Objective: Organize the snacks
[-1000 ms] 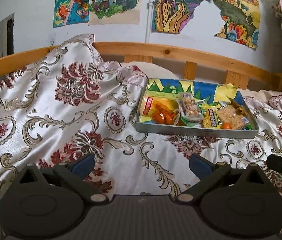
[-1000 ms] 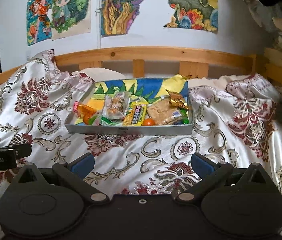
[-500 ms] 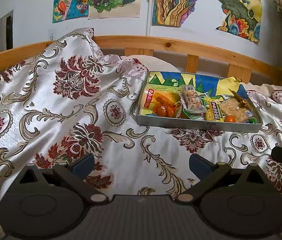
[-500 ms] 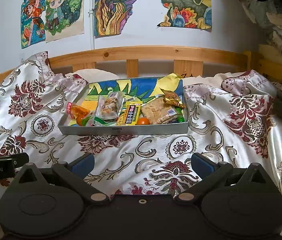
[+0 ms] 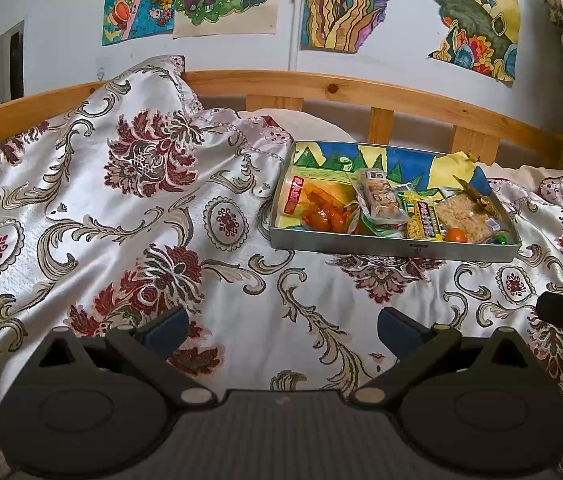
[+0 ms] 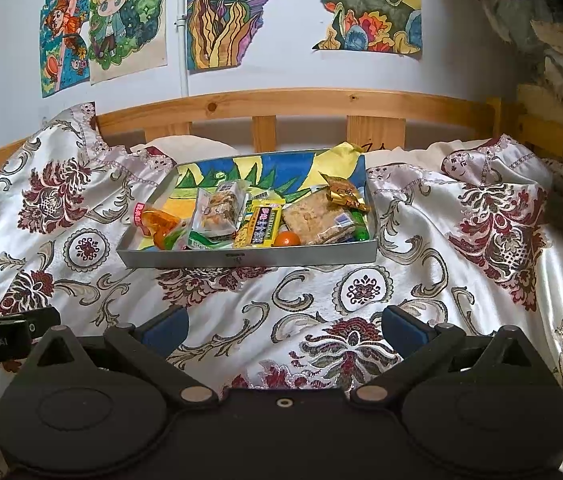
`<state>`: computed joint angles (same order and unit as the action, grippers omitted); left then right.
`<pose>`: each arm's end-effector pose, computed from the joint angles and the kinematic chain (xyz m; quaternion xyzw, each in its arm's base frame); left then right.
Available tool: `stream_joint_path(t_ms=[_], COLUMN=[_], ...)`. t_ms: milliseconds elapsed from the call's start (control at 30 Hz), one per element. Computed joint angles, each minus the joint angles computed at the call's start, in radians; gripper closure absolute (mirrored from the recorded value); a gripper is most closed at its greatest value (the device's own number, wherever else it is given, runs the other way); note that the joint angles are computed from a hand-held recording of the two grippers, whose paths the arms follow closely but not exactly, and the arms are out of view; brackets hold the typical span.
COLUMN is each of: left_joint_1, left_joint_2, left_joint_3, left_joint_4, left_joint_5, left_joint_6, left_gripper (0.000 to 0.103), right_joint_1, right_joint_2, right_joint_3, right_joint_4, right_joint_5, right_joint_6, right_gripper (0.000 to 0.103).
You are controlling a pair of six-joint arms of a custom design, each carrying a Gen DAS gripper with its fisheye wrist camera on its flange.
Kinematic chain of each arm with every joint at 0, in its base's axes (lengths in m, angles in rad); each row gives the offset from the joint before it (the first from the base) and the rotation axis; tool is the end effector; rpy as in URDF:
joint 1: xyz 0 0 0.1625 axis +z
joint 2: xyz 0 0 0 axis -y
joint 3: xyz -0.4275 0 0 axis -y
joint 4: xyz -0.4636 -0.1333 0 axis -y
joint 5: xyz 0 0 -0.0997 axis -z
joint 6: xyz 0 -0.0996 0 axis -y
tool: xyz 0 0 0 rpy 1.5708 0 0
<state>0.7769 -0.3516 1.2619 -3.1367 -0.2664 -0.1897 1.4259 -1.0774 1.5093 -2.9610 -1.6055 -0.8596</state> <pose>-0.3960 -0.7110 -0.0164 0.0373 0.7765 -0.4969 0.3857 0.0184 -0.7730 0.3693 0.3029 -0.8340 0.3966 0.2354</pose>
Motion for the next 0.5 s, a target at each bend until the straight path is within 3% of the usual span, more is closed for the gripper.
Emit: stream_joint_path(t_ms=[500], left_joint_1=[-0.002], left_joint_2=[-0.005], left_joint_3=[0.007], left_joint_4=[0.019], left_joint_5=[0.001], left_joint_6=[-0.022], left_gripper=[0.001], right_joint_1=[0.001], right_joint_2=[-0.003], right_joint_3=[0.007], right_joint_4=[0.009], right_joint_5=[-0.015], right_joint_6=[0.013], right_gripper=[0.001])
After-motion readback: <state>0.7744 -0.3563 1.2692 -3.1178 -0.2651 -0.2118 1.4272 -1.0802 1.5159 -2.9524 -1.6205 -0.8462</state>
